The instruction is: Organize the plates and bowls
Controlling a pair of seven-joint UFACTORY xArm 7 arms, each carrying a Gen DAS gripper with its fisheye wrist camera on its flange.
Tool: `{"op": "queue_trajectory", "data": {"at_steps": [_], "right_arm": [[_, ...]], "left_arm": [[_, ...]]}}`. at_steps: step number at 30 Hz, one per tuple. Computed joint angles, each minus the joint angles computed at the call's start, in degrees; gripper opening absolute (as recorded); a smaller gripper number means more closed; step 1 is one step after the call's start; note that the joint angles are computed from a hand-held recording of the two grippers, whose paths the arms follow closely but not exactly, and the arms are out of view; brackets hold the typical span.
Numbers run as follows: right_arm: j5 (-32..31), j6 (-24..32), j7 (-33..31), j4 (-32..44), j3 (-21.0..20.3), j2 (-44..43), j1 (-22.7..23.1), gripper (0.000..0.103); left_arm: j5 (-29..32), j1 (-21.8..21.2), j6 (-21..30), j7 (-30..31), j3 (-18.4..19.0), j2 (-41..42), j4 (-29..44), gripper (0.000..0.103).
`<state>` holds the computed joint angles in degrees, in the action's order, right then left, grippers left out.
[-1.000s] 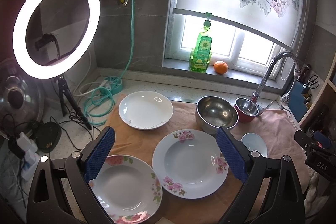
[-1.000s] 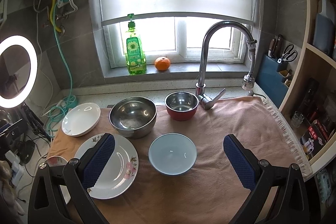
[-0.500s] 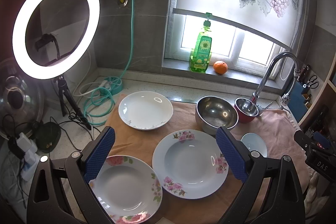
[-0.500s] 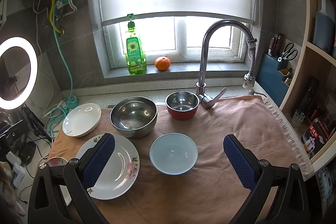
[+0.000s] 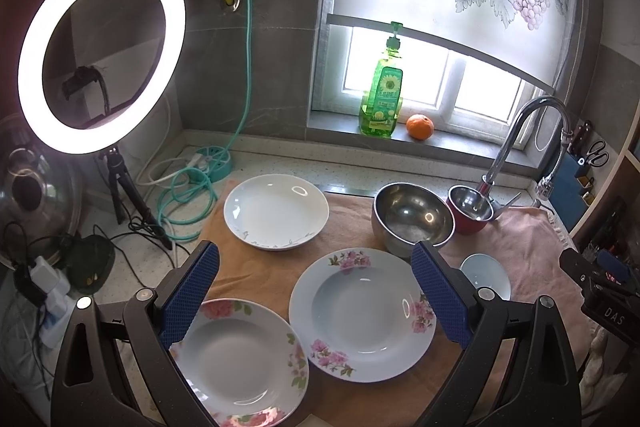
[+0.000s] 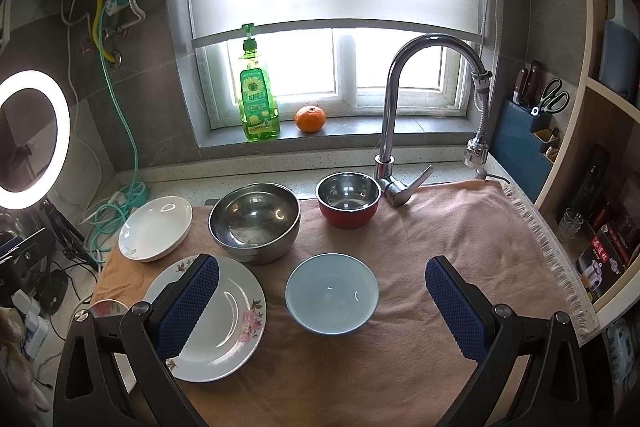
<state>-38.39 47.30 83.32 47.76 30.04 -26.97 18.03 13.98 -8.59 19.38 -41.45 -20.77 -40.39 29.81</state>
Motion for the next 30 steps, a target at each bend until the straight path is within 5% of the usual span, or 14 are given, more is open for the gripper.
{"op": "queue_trajectory", "data": {"at_steps": [30], "right_arm": [[0.5,-2.3,0.4,-1.2,-1.1,0.7,1.4,0.102]], "left_arm": [[-0.3,-0.4,-0.1,0.1,0.3,0.0,-0.7,0.097]]}}
